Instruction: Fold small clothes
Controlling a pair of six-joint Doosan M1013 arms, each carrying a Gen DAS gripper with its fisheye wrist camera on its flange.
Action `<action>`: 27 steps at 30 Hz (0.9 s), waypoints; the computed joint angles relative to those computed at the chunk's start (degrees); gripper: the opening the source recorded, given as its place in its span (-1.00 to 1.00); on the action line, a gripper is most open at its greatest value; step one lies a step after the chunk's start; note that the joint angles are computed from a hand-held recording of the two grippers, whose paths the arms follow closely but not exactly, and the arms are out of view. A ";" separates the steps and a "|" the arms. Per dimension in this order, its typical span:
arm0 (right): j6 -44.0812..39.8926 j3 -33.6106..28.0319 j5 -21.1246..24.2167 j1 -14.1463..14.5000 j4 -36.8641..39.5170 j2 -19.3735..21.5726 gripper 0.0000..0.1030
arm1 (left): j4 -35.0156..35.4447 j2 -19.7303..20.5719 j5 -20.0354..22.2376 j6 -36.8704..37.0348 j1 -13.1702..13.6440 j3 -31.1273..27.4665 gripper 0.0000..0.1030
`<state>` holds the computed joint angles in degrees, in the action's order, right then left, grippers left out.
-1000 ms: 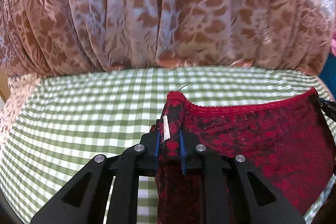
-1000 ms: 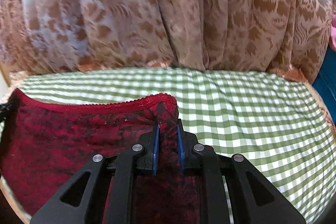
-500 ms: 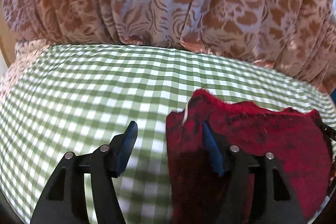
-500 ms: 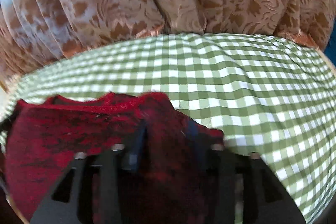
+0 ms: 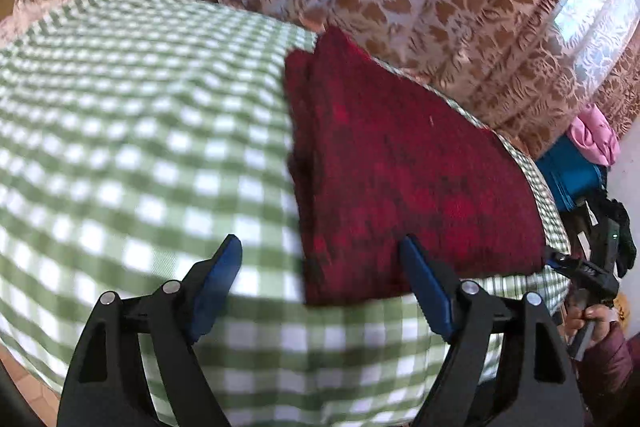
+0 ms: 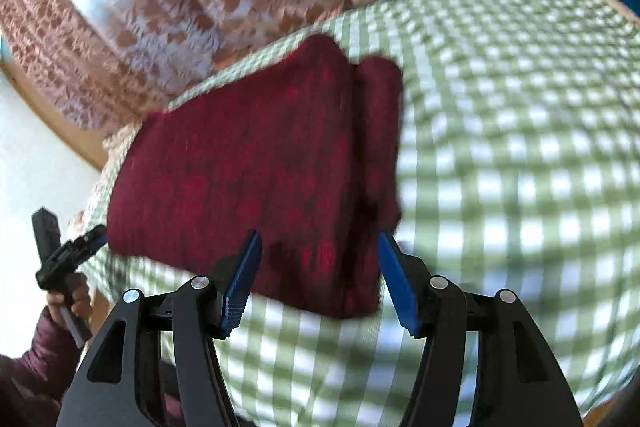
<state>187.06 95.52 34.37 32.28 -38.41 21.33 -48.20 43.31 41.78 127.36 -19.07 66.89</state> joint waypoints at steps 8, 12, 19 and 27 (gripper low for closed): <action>-2.08 -3.44 7.87 1.34 0.70 2.16 -0.60 | 0.75 0.05 2.42 1.25 -0.66 -1.05 -0.75; -5.19 -4.10 11.52 2.63 0.81 0.36 -0.85 | -0.60 -1.32 7.48 3.54 0.63 -0.55 -0.77; -8.72 -2.73 12.60 3.02 8.11 0.29 -0.82 | 6.60 -1.03 8.69 -4.21 0.07 -0.31 -0.56; -2.88 -6.36 17.52 5.66 -5.73 0.59 0.40 | -0.63 -5.56 -3.47 3.21 -0.30 4.72 -0.36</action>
